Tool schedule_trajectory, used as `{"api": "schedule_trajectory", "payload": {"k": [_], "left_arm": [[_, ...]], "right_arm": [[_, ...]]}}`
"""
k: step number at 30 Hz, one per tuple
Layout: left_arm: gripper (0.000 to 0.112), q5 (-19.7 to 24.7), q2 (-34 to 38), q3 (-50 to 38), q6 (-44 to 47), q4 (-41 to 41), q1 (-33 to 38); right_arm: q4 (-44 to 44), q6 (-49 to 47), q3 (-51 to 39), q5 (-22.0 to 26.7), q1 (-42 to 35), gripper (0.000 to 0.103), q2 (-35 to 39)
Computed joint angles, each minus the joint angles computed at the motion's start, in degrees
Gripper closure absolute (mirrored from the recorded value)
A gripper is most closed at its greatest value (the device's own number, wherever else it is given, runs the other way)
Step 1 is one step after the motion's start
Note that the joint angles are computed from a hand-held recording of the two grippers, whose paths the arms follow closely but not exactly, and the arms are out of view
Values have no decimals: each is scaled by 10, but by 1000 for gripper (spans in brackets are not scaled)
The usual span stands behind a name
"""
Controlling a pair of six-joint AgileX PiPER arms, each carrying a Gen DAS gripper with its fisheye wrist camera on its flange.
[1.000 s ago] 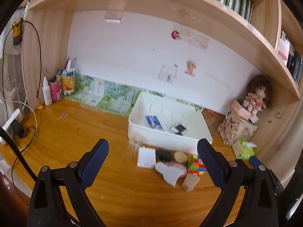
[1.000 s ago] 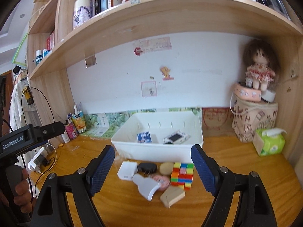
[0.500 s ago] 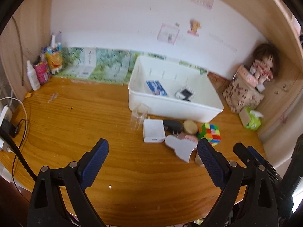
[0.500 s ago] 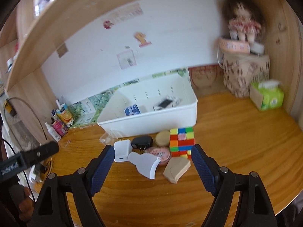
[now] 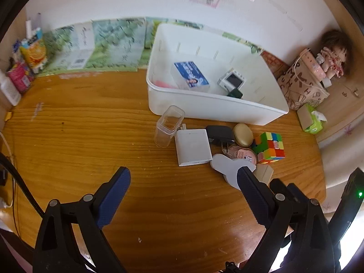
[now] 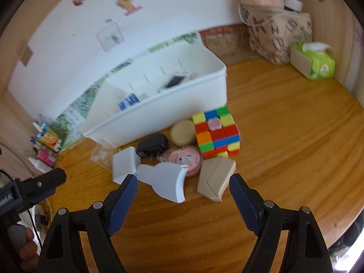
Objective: Organize rigid objects
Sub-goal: 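Withdraw both grippers from the bin back over the desk items, then grasp the white charger with left gripper while right gripper grasps the beige wedge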
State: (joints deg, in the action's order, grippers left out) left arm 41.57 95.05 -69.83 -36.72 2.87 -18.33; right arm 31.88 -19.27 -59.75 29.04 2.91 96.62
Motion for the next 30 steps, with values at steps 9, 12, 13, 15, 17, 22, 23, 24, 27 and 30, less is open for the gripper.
{"api": "schedule_trajectory", "payload": {"k": [9, 12, 13, 15, 17, 22, 23, 24, 27, 30], "left_arm": [[17, 35, 102, -81, 114, -114, 49], [17, 55, 136, -111, 126, -136, 56], [17, 64, 149, -123, 129, -141, 57], [17, 79, 172, -146, 137, -149, 60], [17, 95, 190, -166, 143, -156, 62], [17, 121, 224, -202, 137, -153, 64], [17, 124, 228, -206, 136, -153, 65], [17, 128, 233, -211, 134, -153, 66], [17, 142, 253, -237, 125, -154, 66], [17, 154, 268, -258, 123, -155, 68]], "right_arm": [[-172, 219, -25, 23, 39, 20, 41], [-202, 254, -29, 31, 47, 20, 49], [-215, 268, -34, 35, 51, 20, 55], [-233, 289, -42, 42, 56, 20, 64], [-247, 305, -54, 51, 58, 20, 77], [-271, 332, -76, 71, 61, 20, 99], [-272, 332, -81, 75, 60, 20, 103], [-271, 328, -86, 78, 59, 20, 107], [-269, 323, -109, 94, 54, 27, 123], [-266, 313, -123, 103, 53, 29, 134]]}}
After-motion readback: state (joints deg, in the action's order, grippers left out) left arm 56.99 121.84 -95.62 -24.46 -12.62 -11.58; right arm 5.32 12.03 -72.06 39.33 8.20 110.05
